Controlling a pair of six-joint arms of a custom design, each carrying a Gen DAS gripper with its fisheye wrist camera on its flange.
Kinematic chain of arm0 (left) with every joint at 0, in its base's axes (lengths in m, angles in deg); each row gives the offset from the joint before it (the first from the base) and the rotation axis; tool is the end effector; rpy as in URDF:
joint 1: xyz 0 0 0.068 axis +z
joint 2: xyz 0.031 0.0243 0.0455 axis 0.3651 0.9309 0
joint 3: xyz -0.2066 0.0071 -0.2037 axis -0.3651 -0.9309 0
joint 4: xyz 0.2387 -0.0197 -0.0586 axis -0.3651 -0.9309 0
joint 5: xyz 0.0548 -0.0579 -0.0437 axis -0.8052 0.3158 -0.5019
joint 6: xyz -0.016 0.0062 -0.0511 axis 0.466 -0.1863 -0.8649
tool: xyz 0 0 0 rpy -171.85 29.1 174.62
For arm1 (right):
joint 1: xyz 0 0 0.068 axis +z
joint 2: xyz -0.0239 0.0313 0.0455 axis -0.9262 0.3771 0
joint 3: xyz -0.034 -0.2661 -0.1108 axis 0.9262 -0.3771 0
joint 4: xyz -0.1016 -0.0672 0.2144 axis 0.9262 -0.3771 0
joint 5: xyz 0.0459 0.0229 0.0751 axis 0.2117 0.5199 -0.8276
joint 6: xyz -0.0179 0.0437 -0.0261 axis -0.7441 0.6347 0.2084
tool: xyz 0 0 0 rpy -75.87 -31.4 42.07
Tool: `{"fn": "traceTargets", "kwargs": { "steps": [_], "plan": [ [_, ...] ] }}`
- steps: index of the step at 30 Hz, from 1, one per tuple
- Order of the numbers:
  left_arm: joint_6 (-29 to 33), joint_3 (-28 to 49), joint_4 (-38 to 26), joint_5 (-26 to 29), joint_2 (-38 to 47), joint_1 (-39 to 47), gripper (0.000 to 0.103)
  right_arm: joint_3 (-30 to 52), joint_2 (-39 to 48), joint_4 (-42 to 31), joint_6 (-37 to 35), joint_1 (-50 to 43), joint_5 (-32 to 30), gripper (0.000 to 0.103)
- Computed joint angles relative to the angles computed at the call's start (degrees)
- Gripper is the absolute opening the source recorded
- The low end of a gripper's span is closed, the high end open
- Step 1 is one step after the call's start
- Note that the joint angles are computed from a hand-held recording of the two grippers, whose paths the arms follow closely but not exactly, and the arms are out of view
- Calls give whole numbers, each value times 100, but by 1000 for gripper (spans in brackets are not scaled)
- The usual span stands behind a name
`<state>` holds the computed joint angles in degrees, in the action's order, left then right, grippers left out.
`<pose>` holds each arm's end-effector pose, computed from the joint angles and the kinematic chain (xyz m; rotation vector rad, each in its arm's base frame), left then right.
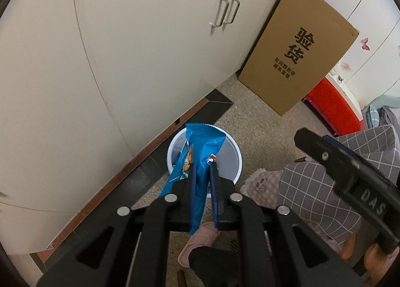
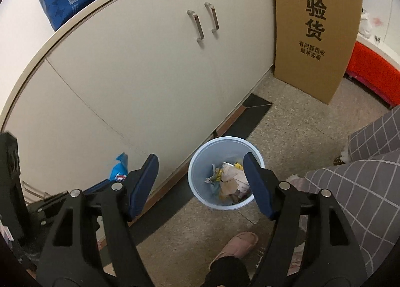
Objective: Collect trash
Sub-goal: 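Carry wrapper and cloth to the wastebasket and open both tools over it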
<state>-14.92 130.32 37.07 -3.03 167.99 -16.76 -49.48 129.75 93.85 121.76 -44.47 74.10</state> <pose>0.2905 -0.2260 0.0714 0.1985 2.6584 -0.3329 0.2517 0.1047 0.0853 0.2265 2.4706 0.2908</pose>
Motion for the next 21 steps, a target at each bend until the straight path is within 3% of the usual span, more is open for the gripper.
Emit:
{"fn": "traceTargets", "kwargs": {
  "steps": [11,21],
  "plan": [
    [38,151,-121,0,46,-131,11,-513,-338,232,179,-57,40,72],
    [169,1013,-641,9,499,-379,11,-998,-681,499,372,-239,373,73]
  ]
}}
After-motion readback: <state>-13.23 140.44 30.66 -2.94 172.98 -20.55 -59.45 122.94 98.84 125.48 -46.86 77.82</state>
